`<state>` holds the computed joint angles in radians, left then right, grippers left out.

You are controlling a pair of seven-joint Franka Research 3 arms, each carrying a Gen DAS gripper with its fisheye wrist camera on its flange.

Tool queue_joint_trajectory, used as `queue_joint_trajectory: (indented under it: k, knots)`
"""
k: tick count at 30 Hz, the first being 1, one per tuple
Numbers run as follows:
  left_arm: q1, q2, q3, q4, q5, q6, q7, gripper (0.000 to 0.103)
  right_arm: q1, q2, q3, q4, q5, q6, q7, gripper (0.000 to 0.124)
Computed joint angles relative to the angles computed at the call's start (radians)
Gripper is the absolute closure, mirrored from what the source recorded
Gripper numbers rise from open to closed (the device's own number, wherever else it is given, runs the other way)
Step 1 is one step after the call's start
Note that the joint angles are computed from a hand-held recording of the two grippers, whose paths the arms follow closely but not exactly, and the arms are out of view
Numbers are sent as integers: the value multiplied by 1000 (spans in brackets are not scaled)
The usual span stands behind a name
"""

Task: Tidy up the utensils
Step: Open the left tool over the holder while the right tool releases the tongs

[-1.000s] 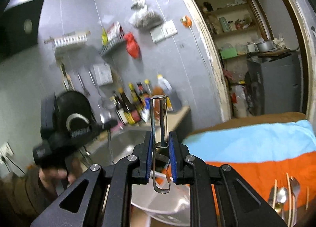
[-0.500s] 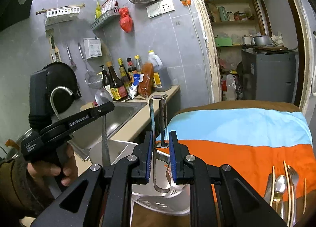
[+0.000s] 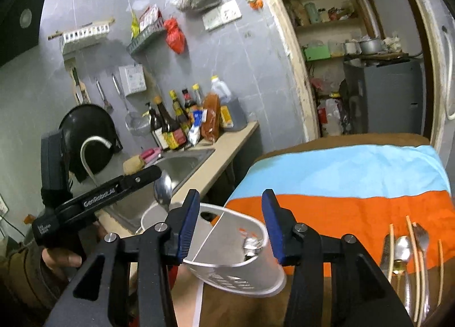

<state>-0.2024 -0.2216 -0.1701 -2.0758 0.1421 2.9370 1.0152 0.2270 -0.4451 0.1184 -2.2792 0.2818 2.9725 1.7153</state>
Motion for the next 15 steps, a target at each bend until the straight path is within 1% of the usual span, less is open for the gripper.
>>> queue_joint_trajectory:
  k: [1,2,3,5,6,8,9,12,14,15]
  knots:
    - [7,-3,-11,3,18,-2,-11,37,-31,-19,21,-11,-19,1,21,75]
    - [25,-8,-30,6,53,-2,-38,30,-66,-37,42,-22,-41,2,46,69]
    - [51,-17,-57,4,105,7,-83,22,-100,-58,62,-34,-62,4,71,67]
    - [96,-30,-104,3,204,24,-167,15,-162,-104,92,-58,-99,-6,117,63]
    - [105,-33,-119,7,240,26,-195,11,-194,-127,106,-68,-121,-18,140,61]
    - [112,-35,-138,14,296,30,-236,8,-245,-176,122,-89,-158,-41,175,50]
    - [119,-35,-155,20,332,30,-264,5,-270,-201,129,-100,-176,-50,191,48]
    - [105,-24,-181,43,402,28,-310,3,-339,-272,146,-124,-231,-84,230,40]
    - [90,-12,-192,54,438,41,-335,3,-361,-310,139,-138,-255,-102,237,29]
    - [99,-8,-211,60,477,48,-371,2,-380,-336,138,-148,-270,-115,242,24]
